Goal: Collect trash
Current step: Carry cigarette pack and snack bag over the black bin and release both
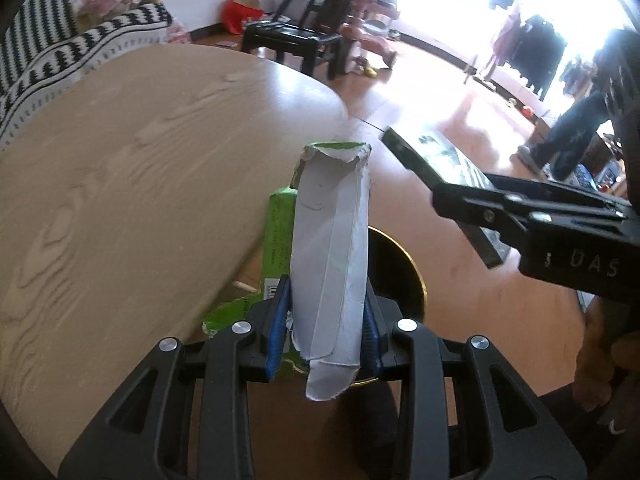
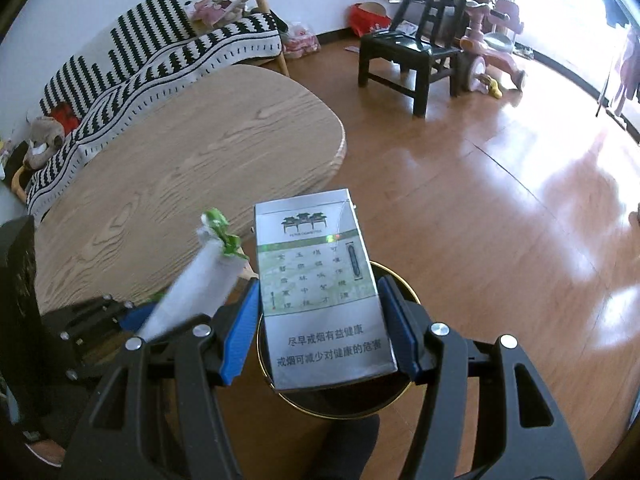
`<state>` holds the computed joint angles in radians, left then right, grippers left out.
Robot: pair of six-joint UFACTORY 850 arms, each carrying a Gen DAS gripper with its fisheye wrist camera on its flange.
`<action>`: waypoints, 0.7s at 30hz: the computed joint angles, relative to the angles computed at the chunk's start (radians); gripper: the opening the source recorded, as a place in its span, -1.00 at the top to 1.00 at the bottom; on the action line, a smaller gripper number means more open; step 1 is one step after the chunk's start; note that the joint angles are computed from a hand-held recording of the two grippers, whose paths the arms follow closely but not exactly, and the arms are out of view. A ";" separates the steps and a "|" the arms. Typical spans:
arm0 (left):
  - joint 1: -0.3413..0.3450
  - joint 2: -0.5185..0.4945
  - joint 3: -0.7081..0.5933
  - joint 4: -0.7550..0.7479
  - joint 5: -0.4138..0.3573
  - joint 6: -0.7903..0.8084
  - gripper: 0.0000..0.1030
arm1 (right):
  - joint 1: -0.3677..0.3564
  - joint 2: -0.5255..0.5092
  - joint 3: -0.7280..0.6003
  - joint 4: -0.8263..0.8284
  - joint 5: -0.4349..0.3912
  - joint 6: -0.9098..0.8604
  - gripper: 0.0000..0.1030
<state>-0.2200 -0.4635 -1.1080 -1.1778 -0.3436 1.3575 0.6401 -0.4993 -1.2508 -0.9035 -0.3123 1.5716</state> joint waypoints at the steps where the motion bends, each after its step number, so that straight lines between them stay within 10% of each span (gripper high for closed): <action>1: -0.011 -0.008 -0.004 0.025 0.003 -0.018 0.39 | -0.001 0.004 0.006 -0.007 -0.002 0.009 -0.14; 21: -0.060 -0.091 -0.074 0.169 0.001 -0.179 0.39 | -0.018 -0.030 -0.037 0.167 -0.015 -0.151 -0.14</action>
